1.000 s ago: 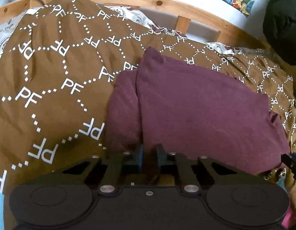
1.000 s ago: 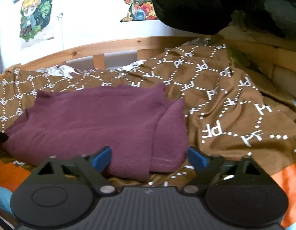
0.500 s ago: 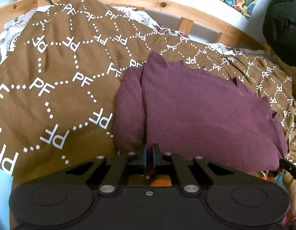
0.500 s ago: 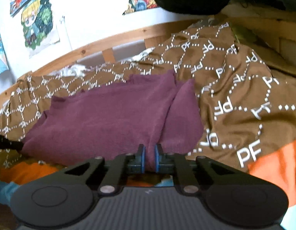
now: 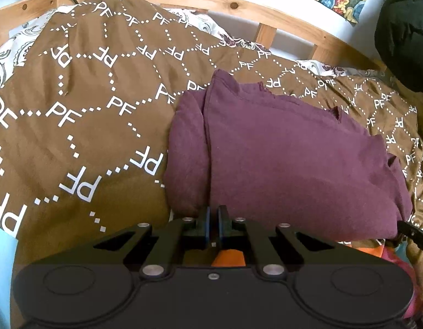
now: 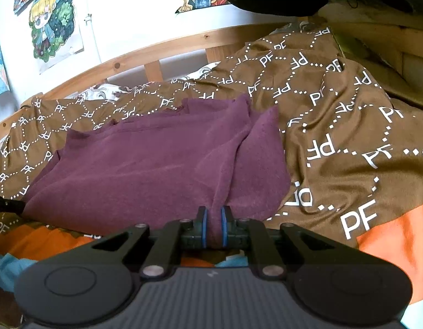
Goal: Fold small clothes
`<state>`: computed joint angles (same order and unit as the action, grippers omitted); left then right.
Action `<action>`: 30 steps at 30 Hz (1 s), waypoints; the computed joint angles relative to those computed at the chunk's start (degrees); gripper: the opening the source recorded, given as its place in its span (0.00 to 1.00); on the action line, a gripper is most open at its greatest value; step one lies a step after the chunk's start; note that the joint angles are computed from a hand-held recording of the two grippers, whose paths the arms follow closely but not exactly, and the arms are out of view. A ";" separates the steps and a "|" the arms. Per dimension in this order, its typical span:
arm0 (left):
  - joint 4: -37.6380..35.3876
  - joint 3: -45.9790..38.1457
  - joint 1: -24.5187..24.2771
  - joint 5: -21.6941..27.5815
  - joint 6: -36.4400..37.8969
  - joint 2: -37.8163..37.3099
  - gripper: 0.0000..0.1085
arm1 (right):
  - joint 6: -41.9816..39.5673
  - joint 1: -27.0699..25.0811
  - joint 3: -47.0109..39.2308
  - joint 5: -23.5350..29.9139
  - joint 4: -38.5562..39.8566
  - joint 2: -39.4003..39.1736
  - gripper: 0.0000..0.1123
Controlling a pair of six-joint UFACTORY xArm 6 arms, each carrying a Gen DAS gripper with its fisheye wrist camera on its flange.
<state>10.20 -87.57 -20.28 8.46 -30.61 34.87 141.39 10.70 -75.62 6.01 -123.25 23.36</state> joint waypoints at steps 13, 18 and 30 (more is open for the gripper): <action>13.75 -4.52 0.07 8.91 -12.14 -0.34 0.73 | -7.29 0.63 1.23 1.81 4.25 -0.85 0.54; 27.12 -8.52 -1.93 17.40 -19.67 -0.31 0.94 | -5.87 1.15 0.77 2.21 1.58 -1.08 0.78; 25.87 -11.89 -4.13 21.90 -15.71 1.24 0.94 | -11.43 3.55 1.39 7.00 3.19 -1.44 0.91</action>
<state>36.07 -99.47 -24.41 30.36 -46.32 36.11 129.96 14.25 -74.22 13.00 -120.06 21.91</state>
